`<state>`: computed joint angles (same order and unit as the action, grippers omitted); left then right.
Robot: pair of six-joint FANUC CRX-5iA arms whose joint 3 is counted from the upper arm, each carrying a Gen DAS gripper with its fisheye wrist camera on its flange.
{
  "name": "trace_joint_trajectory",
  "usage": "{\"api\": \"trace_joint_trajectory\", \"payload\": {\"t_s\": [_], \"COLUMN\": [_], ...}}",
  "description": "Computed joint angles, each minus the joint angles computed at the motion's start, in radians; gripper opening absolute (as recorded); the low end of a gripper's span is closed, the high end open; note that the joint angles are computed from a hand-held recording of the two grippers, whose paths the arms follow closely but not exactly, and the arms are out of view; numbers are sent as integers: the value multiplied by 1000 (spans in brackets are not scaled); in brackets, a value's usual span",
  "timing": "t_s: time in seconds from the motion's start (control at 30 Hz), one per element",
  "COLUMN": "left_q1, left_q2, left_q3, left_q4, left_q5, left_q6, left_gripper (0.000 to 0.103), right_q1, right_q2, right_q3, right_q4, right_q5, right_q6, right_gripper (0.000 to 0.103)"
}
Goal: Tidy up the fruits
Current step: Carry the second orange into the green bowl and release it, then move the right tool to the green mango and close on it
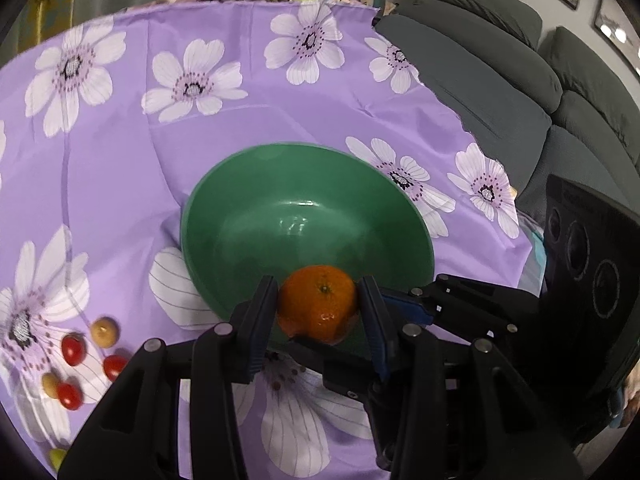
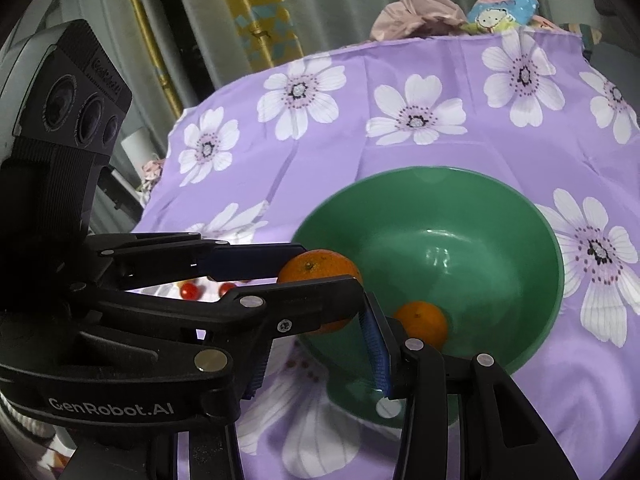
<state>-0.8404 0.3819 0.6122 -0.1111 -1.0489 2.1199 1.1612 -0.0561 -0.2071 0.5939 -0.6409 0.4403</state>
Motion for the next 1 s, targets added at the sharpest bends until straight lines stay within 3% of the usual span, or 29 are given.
{"api": "trace_joint_trajectory", "payload": {"t_s": [0.27,0.43,0.63,0.8,1.0], "left_q1": [12,-6,-45,-82,-118], "left_q2": [17,0,-87,-165,-280], "left_q3": [3,7,-78,-149,-266], "left_q4": [21,-42,-112,-181,-276], "left_q5": [-17,-40,-8,-41,-106], "left_q6": [34,92,151,217,398], "left_gripper": [42,46,47,47,47], "right_q1": [4,10,39,58,84], "right_q2": [17,2,-20,-46,-57], "right_q3": [29,14,-10,-36,-35], "right_q4": [-26,-6,57,113,133], "right_q5": [-58,-72,-110,-127,-115], "right_q6": [14,-16,-65,-114,-105], "right_gripper": [44,44,44,44,44]}}
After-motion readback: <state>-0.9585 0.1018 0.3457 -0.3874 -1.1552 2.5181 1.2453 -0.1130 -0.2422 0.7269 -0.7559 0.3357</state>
